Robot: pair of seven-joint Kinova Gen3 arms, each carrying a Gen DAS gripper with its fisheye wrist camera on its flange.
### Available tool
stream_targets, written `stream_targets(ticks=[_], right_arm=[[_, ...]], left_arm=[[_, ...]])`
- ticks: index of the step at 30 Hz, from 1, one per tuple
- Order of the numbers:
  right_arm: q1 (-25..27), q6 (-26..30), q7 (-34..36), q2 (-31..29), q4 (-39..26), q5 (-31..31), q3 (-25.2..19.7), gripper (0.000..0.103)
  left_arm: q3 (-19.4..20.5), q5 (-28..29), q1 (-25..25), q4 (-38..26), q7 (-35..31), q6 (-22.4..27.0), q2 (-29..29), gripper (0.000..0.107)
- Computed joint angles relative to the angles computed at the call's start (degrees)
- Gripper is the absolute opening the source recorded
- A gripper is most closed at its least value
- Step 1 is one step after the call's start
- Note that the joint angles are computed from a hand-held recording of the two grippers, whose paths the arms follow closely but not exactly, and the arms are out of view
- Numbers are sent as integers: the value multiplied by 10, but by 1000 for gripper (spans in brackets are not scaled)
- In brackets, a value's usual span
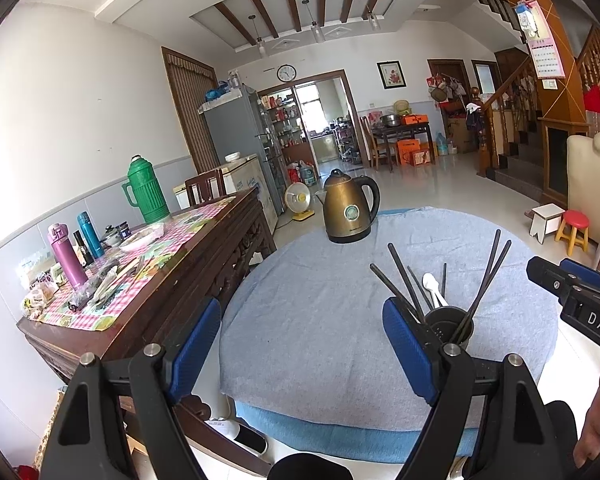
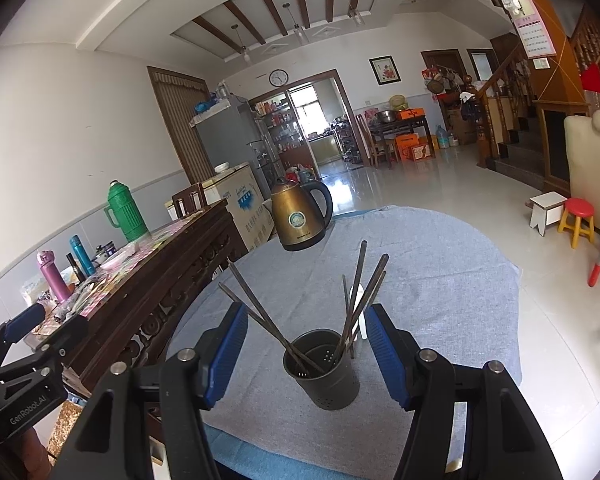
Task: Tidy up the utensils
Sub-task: 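Withdraw both open grippers up and away from the cup, then move both grippers toward the white spoons and chopsticks on the cloth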
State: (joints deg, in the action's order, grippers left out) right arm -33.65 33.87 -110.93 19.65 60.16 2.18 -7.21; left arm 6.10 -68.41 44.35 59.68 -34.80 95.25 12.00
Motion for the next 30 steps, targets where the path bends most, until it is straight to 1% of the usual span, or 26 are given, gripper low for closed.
stream_targets(ticks=[12, 18, 20, 25, 28, 30], right_arm=[[-4, 15, -1, 14, -6, 0, 2, 65], [3, 21, -3, 20, -3, -4, 4, 65], [16, 29, 2, 25, -6, -18, -2, 65], [28, 53, -7, 42, -20, -26, 8, 65], [37, 72, -20, 56, -36, -28, 16, 65], [56, 82, -24, 66, -42, -44, 13, 65]], left_arm=[[2, 36, -33, 28, 18, -19, -9, 84], [1, 66, -60, 47, 27, -41, -14, 84], [0, 90, -78, 56, 32, -55, -19, 84], [-10, 169, -142, 78, 38, -97, -28, 84], [-19, 219, -183, 87, 34, -118, -24, 84], [-24, 247, -206, 94, 31, -133, -19, 84]])
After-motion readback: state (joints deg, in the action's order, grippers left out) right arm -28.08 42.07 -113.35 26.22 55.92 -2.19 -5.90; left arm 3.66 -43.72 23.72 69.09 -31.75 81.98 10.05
